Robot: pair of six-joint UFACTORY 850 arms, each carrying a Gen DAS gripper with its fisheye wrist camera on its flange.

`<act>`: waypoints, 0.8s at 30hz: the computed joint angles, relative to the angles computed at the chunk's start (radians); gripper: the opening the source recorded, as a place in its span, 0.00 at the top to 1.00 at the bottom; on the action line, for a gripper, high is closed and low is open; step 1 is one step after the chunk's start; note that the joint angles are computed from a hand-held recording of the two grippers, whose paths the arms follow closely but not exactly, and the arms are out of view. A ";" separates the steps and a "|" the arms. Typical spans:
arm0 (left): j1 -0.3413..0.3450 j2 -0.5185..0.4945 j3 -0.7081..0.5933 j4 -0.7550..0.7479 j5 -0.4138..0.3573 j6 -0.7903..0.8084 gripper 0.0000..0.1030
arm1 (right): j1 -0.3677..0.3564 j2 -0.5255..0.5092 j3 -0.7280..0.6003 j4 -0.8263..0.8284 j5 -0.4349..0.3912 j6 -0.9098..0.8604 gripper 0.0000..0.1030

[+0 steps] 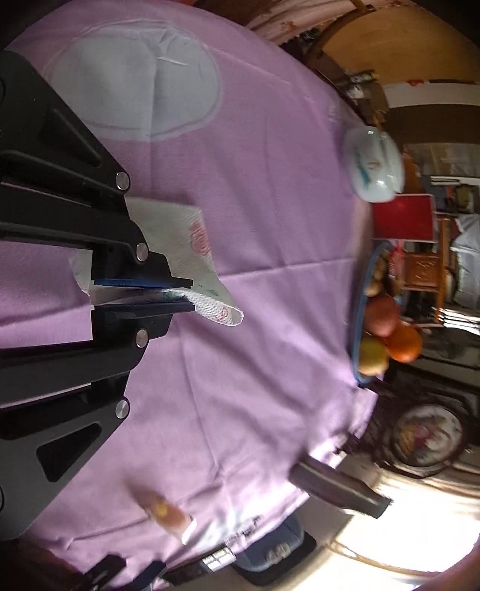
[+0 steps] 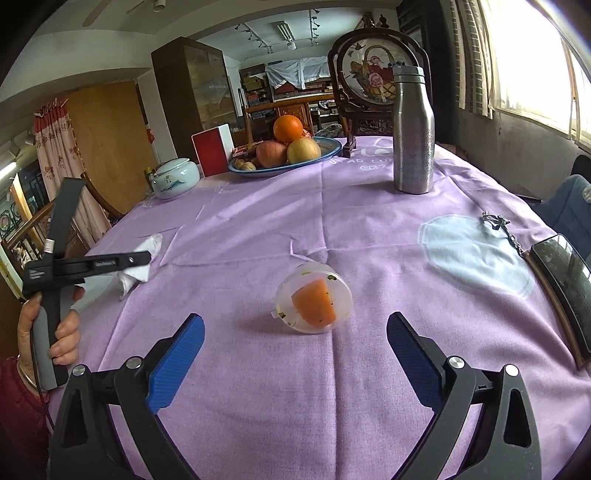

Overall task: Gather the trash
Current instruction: 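Grasp the floral paper napkin with the left gripper, then grasp the clear plastic cup with orange peel with the right gripper while the left holds the napkin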

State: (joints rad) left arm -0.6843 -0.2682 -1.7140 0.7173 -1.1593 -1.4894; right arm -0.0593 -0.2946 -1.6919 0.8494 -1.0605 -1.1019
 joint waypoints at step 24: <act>-0.032 0.036 0.014 0.085 0.069 -0.054 0.92 | 0.078 -0.218 -0.275 -0.197 -0.147 0.335 0.45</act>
